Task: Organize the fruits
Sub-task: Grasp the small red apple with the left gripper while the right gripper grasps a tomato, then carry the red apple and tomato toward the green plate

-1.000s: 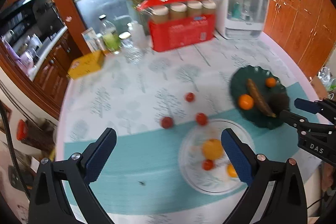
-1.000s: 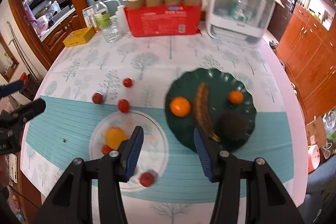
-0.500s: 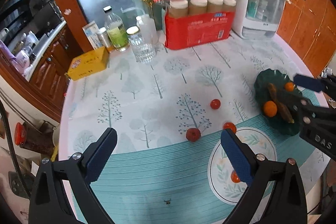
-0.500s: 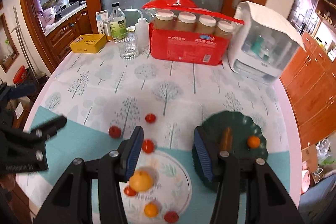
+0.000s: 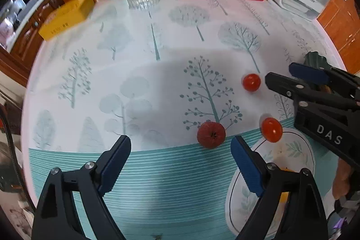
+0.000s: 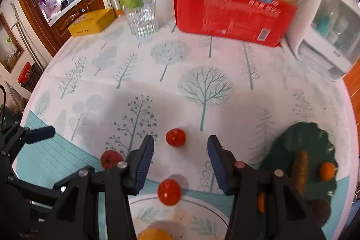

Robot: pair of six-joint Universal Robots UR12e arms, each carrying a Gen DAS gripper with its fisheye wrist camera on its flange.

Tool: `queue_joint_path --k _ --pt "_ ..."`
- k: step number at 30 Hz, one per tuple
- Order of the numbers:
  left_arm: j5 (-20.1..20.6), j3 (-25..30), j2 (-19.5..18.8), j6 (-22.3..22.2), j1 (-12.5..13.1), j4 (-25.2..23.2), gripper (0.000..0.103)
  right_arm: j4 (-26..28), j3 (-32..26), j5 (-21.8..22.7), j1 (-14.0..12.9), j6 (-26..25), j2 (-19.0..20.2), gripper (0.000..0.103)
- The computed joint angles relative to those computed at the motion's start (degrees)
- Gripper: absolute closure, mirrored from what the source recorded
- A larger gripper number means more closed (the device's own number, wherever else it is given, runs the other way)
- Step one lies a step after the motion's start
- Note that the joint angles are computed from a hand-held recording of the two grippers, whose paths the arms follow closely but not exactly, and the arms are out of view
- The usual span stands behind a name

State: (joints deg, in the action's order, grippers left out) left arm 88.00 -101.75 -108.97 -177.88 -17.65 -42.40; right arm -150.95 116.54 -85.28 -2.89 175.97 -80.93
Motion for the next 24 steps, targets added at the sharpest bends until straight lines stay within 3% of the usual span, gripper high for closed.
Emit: queue_joint_path --k 8,14,19,23,24 --pt "-2.3 0.2 -2.0 -1.9 0.0 0.7 0.019 0.1 -0.8 2.5 -0.5 -0.4 3.1 0.054" --pt "-3.6 0.6 -3.0 -3.1 0.0 0.8 0.028 1.4 -1.2 3.3 -0.8 -0.7 4.6 0.070" --pt "-4.4 0.8 -3.6 -3.9 -0.1 1.0 0.043 -1.3 -0.8 1.9 -0.3 -1.6 4.9 0.075" --pt "-4.0 0.5 -3.6 -3.9 -0.3 2.2 0.070 -2.3 -0.3 1.0 -0.1 -1.8 4.8 0.075" --pt "-3.9 0.4 -3.6 -4.1 -0.3 2.3 0.071 -2.3 -0.3 1.0 -0.1 -1.7 4.7 0.075"
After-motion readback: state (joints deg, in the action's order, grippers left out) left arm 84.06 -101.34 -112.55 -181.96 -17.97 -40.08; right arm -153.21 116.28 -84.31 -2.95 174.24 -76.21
